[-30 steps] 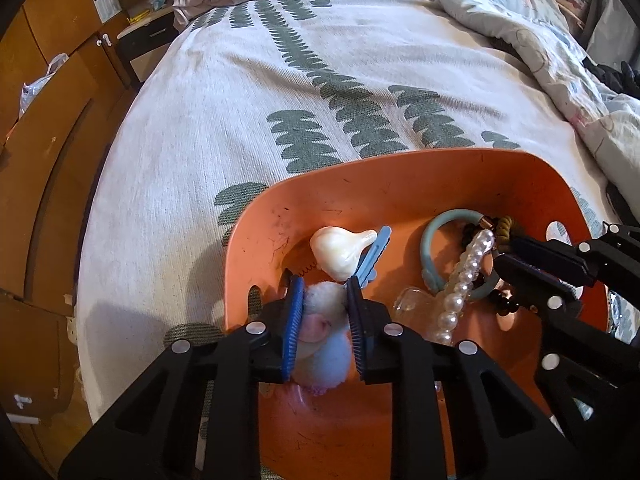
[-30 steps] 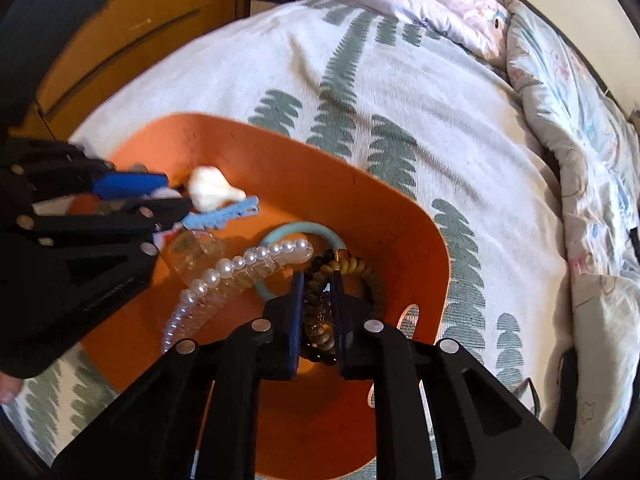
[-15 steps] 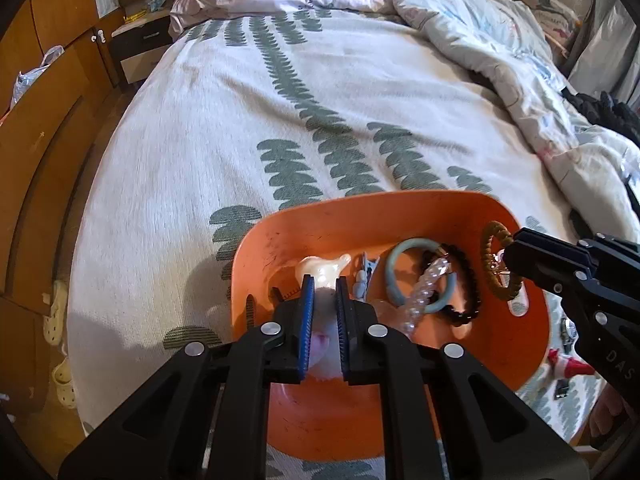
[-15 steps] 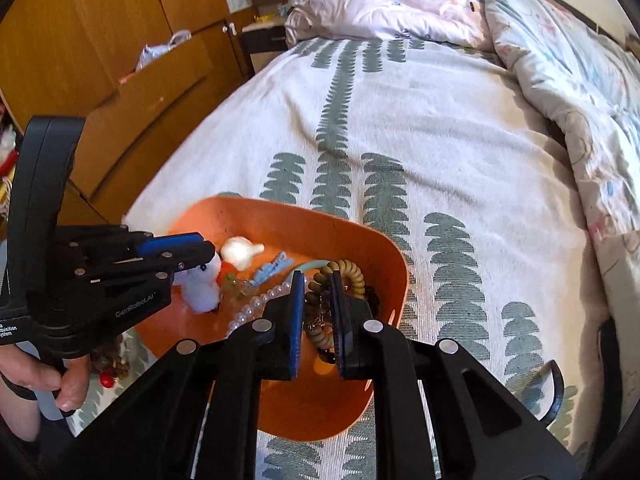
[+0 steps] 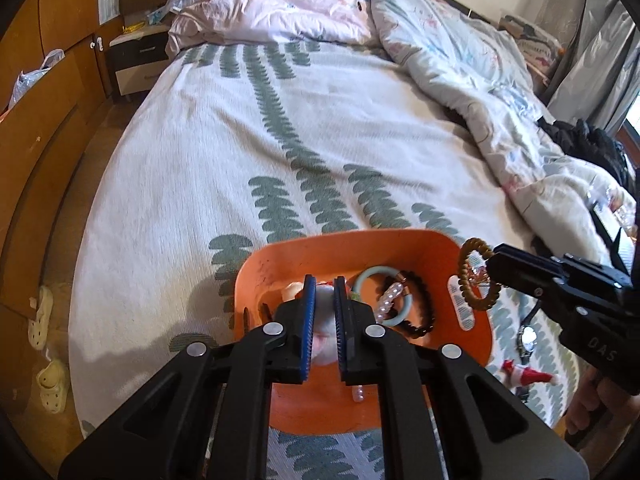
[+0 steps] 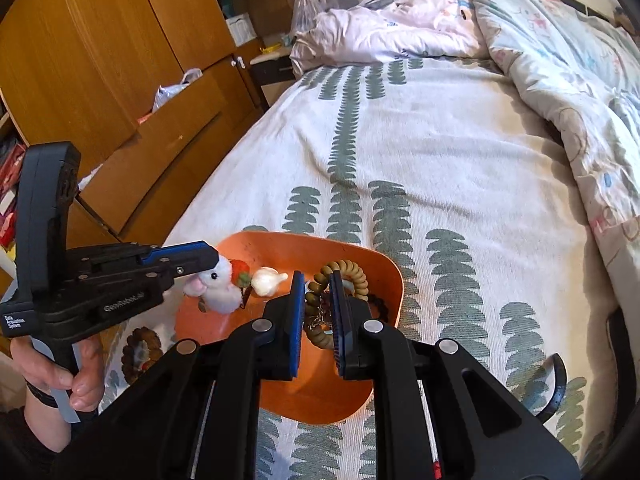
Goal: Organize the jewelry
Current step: 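Lift the bunny plush with the left gripper while the right lifts the coiled bracelet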
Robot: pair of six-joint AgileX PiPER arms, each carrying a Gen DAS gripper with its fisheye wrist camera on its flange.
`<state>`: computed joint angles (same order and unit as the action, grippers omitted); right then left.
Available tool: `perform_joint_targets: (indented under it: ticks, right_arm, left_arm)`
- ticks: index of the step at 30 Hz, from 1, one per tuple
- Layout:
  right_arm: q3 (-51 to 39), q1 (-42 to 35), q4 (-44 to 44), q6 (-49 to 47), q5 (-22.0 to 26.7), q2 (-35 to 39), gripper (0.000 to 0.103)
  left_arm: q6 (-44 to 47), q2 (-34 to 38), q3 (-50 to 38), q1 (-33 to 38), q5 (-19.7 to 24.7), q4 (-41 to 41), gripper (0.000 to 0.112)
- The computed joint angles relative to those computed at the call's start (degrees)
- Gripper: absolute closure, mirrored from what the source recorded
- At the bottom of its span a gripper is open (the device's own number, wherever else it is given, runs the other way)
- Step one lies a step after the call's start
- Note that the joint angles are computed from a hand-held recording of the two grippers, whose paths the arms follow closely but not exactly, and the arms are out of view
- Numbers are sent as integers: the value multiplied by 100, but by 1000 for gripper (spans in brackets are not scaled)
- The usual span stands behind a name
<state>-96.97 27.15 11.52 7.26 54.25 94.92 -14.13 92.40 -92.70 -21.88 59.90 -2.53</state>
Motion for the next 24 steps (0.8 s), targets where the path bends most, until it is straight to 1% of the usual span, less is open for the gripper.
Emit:
perform_joint_targets:
  ticks: [6, 12, 17, 24]
  right_arm:
    - [29, -126, 41, 14, 44, -197, 90]
    - [221, -311, -39, 106, 102, -630, 90]
    - [439, -516, -142, 172, 244, -1006, 90]
    - [1286, -889, -289, 237, 334, -1698, 90]
  left_arm:
    - [-42, -170, -68, -1, 22, 19, 103]
    - [-107, -434, -107, 92, 95, 9, 103]
    - [-191, -717, -127, 142, 194, 90, 103]
    - [-333, -1089, -45, 251, 354, 306, 103]
